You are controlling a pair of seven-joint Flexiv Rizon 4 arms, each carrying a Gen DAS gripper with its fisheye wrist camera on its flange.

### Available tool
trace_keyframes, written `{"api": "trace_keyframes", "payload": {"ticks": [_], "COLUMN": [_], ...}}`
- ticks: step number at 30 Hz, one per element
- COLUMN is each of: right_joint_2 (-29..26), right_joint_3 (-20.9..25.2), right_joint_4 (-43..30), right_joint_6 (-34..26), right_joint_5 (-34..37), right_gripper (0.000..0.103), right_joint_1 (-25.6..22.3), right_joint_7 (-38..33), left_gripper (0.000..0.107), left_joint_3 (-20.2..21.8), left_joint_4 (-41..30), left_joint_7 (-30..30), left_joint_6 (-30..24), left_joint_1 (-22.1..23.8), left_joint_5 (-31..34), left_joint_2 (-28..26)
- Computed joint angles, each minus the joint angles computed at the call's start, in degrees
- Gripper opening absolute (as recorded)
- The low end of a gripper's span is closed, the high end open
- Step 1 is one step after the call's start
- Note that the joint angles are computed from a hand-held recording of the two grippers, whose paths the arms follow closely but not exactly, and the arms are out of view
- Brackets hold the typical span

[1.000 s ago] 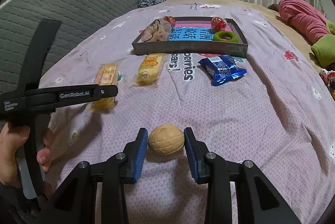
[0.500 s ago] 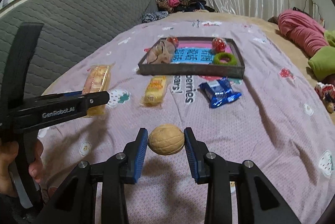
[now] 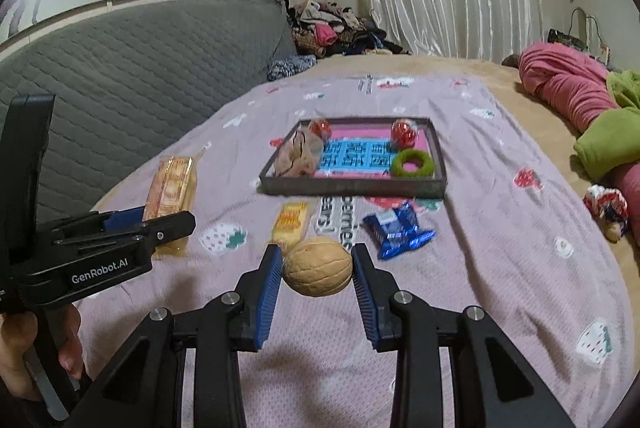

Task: Organize objects
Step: 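Lift and carry the snack cake and walnut over the tray with both tools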

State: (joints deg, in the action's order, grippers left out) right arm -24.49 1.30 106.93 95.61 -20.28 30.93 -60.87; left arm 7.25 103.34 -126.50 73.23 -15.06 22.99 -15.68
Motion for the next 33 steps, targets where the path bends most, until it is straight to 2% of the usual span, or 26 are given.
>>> {"api": "trace_keyframes", "payload": {"ticks": [9, 14, 21, 33], "right_joint_2": [-0.26, -1.8, -5.39, -12.61], "right_joint_3": [1.44, 3.99, 6.77, 7.29], "right_joint_4": [-4.55, -9.07, -17.41, -31.37], "right_joint_6": [-0.59, -1.92, -4.83, -9.9], "right_joint_5": [0.04, 0.42, 1.14, 2.78], "right_gripper": [0.036, 0.036, 0.036, 0.036], "right_joint_1": [-2.72, -5.44, -8.13, -8.7], "right_joint_7": [-1.35, -2.81, -5.75, -9.74], "left_gripper": [0.045, 0.045, 0.045, 0.045], "left_joint_3": [-0.52, -0.37, 0.03, 1.02], "left_joint_4": [-5.71, -9.16, -15.1, -26.42], "left_joint_7": [1.6, 2.88, 5.8, 11.89], "left_joint_6": [-2.34, -2.69, -3.31, -3.61], "left_joint_1": [-0.05, 0.03, 0.43, 1.37], "left_joint_5": [0.96, 0.33, -2.23, -8.43], "left_joint_2": [-0.99, -2.75, -6.98, -14.98]}}
